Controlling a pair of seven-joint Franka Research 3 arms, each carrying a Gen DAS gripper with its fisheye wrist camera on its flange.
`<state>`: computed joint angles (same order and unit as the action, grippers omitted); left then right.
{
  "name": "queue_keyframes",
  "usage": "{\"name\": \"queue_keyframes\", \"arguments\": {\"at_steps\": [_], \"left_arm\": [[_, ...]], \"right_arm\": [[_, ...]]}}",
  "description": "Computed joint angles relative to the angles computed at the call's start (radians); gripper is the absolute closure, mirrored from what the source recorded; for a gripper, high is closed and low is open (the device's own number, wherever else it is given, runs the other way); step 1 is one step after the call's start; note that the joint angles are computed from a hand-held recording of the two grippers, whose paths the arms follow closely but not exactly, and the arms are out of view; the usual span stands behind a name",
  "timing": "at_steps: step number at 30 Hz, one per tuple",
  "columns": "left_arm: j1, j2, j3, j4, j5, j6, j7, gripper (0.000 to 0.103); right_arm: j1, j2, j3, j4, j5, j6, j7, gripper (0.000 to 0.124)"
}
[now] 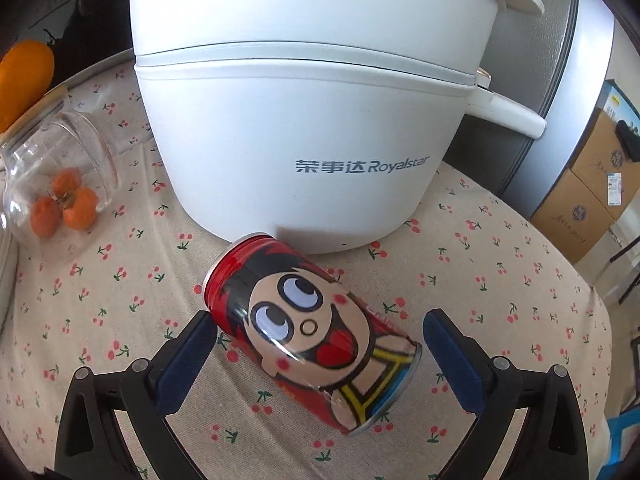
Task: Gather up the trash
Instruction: 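Grasp the second red can with the right tool while the left tool holds its can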
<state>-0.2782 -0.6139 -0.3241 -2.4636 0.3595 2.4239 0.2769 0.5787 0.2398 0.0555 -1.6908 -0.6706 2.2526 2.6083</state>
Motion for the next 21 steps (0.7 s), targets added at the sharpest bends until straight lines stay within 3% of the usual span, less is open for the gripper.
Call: {"name": "queue_keyframes", "arguments": {"at_steps": [8,11,14,18,21], "left_arm": [[-0.001,0.018,0.0,0.01,0.002,-0.005,0.0,0.015],[-0.001,0.025,-0.001,0.015,0.002,-0.012,0.0,0.015],[-0.004,0.028,-0.003,0.023,0.002,-0.024,0.001,0.015],[-0.017,0.025,-0.007,0.033,0.001,-0.043,0.012,0.015],[-0.028,0.014,-0.012,0.041,-0.004,-0.066,0.018,0.015]], "right_arm": [[-0.021,0.022,-0.006,0.011,0.087,0.058,-0.046,0.021],[-0.023,0.016,-0.008,-0.008,0.094,0.076,-0.096,0.029],[-0.035,-0.022,-0.002,-0.077,0.095,0.155,-0.14,0.045],[-0.05,-0.067,0.022,-0.136,0.149,0.199,-0.251,0.066],[-0.06,-0.114,0.046,-0.191,0.212,0.212,-0.348,0.067]]}}
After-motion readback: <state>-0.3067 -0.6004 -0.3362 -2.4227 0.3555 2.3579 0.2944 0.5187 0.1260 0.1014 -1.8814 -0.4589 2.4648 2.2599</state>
